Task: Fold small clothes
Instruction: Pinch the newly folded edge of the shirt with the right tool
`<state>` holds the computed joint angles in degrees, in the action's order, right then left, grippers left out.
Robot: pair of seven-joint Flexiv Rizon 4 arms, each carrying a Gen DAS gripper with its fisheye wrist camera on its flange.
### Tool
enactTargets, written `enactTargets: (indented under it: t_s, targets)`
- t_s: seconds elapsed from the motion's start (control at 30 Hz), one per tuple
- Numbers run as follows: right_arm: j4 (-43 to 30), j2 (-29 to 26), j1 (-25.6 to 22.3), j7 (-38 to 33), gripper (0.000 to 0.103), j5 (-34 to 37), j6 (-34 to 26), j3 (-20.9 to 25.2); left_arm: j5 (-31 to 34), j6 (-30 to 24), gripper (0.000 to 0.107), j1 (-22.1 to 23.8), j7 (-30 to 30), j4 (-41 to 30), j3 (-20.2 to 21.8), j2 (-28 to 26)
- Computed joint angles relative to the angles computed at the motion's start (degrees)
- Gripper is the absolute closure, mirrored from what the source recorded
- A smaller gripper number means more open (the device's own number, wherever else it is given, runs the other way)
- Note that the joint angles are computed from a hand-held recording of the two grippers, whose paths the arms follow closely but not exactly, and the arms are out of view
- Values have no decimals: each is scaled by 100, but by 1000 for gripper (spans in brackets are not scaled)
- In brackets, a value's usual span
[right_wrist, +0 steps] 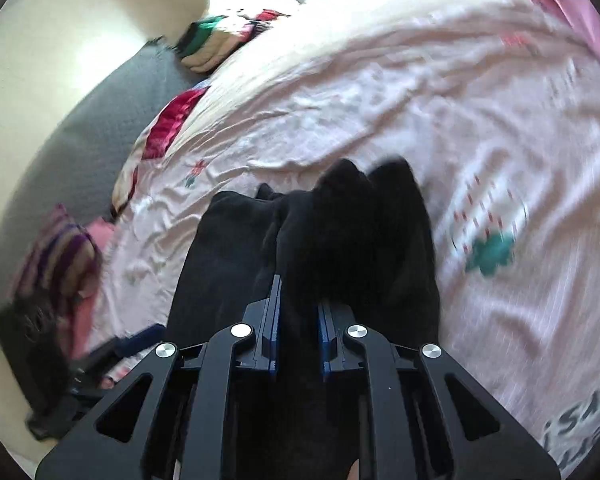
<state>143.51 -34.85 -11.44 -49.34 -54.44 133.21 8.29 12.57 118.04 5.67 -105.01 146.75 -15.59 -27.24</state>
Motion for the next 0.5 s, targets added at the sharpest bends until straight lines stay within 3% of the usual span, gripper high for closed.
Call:
enactTargets:
  t_s: [0.13, 0.23, 0.33, 0.4, 0.5]
  targets:
    - [86, 213, 159, -651, 91, 273, 539, 7, 227, -4, 36, 399, -185, 24, -386, -2]
    - [1, 242, 413, -905, 92, 586, 373, -117, 210, 39, 33, 315, -255, 1, -356, -28]
    - [-177, 49, 268, -571, 92, 486, -114, -157, 183, -53, 31, 200, -242, -40, -332, -65]
    - [-323, -142, -104, -95, 92, 61, -445, -76, 128, -98, 29, 42, -179, -62, -261, -88]
    - [-348, -314, -432, 162, 92, -246, -401, -3, 28, -71, 27, -154, -139, -50, -154, -118]
